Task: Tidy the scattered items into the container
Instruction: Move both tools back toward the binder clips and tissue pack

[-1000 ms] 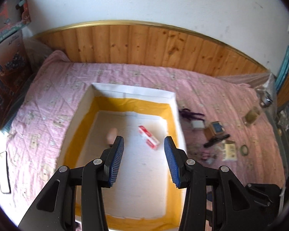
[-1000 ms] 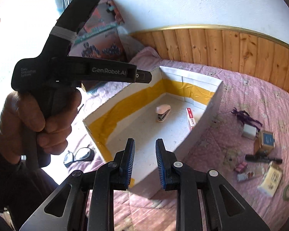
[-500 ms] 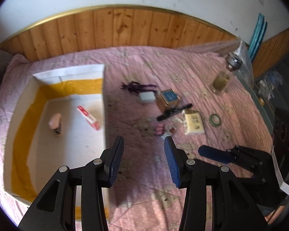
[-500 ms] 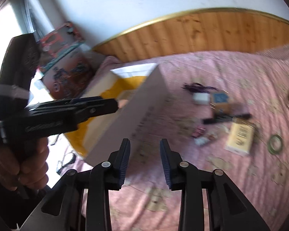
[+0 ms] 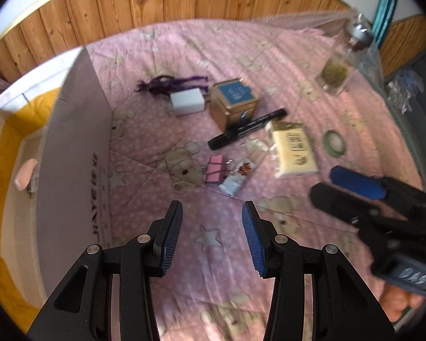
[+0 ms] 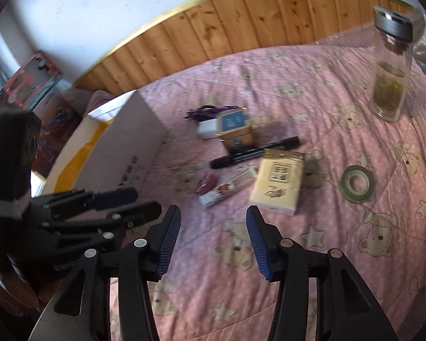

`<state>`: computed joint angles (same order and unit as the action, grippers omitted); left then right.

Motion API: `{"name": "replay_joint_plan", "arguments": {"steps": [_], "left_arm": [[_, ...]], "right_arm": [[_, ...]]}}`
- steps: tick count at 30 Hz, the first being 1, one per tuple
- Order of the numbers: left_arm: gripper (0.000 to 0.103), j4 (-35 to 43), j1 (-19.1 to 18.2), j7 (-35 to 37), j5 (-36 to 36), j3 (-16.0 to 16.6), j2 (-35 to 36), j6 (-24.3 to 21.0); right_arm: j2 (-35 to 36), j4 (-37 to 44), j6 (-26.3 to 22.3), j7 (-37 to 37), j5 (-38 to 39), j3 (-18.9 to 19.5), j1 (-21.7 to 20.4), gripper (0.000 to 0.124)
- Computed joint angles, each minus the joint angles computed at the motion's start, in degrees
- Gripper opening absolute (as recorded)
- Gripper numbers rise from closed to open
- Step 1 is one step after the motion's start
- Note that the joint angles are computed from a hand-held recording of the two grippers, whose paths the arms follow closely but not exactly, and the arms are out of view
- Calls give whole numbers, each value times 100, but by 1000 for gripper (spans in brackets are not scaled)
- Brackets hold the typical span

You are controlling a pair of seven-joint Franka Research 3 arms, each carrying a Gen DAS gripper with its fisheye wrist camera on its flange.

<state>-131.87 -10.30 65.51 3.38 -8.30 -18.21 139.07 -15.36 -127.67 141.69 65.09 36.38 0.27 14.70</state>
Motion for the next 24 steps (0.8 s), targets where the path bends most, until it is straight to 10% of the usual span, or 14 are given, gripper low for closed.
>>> {"name": "replay_joint_plan", "arguments": {"steps": [18, 24], "left_arm": [[51, 206, 376, -633, 468, -63, 634, 183], [51, 2, 30, 115, -819, 227, 514, 639]], "right_arm": [[1234, 538, 569, 907, -1413, 107, -353, 67], [1252, 572, 359, 461, -954, 80, -354, 67]]}}
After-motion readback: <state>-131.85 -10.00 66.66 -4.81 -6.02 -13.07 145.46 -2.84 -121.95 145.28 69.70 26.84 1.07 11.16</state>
